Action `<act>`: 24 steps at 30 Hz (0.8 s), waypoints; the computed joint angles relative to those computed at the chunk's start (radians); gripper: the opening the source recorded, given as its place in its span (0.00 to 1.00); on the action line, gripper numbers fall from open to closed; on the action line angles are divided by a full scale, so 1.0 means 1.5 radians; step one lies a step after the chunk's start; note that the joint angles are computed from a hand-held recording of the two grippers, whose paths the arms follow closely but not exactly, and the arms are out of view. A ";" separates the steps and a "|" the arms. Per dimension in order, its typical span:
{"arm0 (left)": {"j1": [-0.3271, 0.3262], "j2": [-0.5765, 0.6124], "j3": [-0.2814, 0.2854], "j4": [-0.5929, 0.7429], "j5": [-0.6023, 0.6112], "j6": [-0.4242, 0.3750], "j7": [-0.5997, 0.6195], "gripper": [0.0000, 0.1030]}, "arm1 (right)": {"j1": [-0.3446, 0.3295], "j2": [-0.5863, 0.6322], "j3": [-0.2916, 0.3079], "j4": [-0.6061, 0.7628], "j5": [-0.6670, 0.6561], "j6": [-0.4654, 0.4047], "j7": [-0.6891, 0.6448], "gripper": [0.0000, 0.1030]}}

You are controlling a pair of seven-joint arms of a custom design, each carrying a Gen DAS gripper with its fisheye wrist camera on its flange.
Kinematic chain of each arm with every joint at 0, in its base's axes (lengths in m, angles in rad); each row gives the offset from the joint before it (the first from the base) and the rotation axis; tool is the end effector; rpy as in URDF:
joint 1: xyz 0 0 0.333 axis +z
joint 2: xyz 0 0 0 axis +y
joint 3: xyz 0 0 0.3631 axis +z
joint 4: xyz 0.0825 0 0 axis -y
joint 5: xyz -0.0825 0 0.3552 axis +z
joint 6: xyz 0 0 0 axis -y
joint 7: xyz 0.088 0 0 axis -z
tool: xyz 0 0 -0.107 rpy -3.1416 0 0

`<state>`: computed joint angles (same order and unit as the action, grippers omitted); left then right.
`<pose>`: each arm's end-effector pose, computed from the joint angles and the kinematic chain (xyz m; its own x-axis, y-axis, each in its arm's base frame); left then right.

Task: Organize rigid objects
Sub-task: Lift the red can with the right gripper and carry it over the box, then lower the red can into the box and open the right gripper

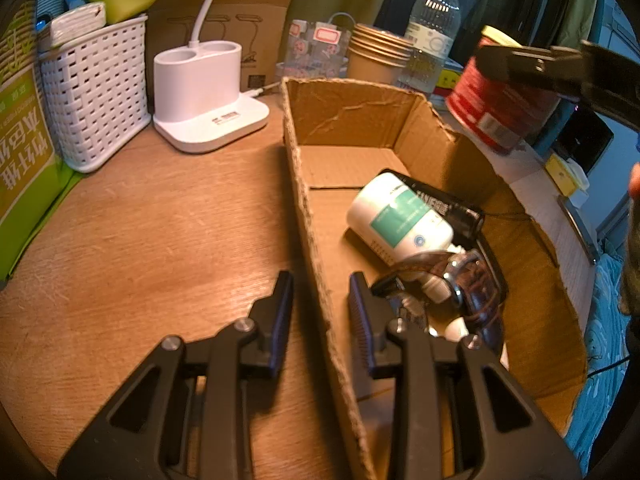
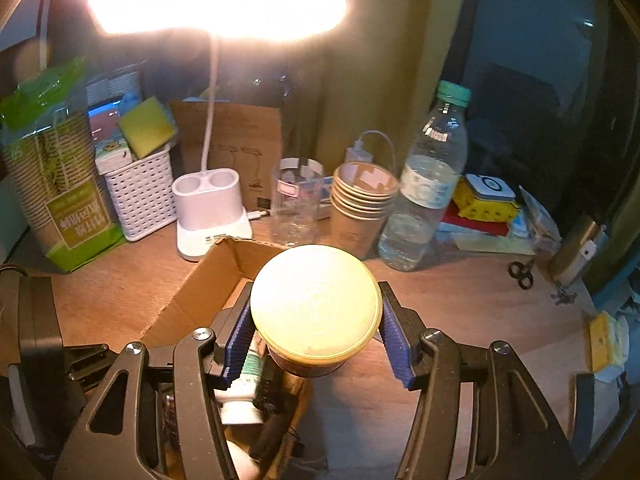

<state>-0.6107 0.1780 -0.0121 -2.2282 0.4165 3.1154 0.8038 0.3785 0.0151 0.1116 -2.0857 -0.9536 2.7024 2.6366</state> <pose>0.4480 -0.3637 0.4390 -0.3308 -0.9180 0.2187 -0.7770 0.1333 -0.6152 0.4829 0.2888 0.5357 0.1242 -0.9835 0.1314 -0.6588 -0.1807 -0.7303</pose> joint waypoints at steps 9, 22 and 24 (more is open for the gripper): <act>0.005 0.002 -0.005 -0.001 -0.009 0.003 0.009 0.30 | 0.006 0.047 -0.011 0.031 0.051 0.027 -0.058 0.59; 0.003 0.003 -0.009 -0.002 -0.042 0.007 0.040 0.30 | 0.012 0.103 -0.036 0.068 0.125 0.017 -0.129 0.59; 0.003 0.005 -0.010 -0.002 -0.050 0.008 0.049 0.30 | 0.013 0.108 -0.038 0.071 0.135 0.014 -0.139 0.59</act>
<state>-0.6057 0.1859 -0.0269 -2.2309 0.3408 3.1280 0.8766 0.3973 0.1768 0.0553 -1.9786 -0.7514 2.7239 2.4286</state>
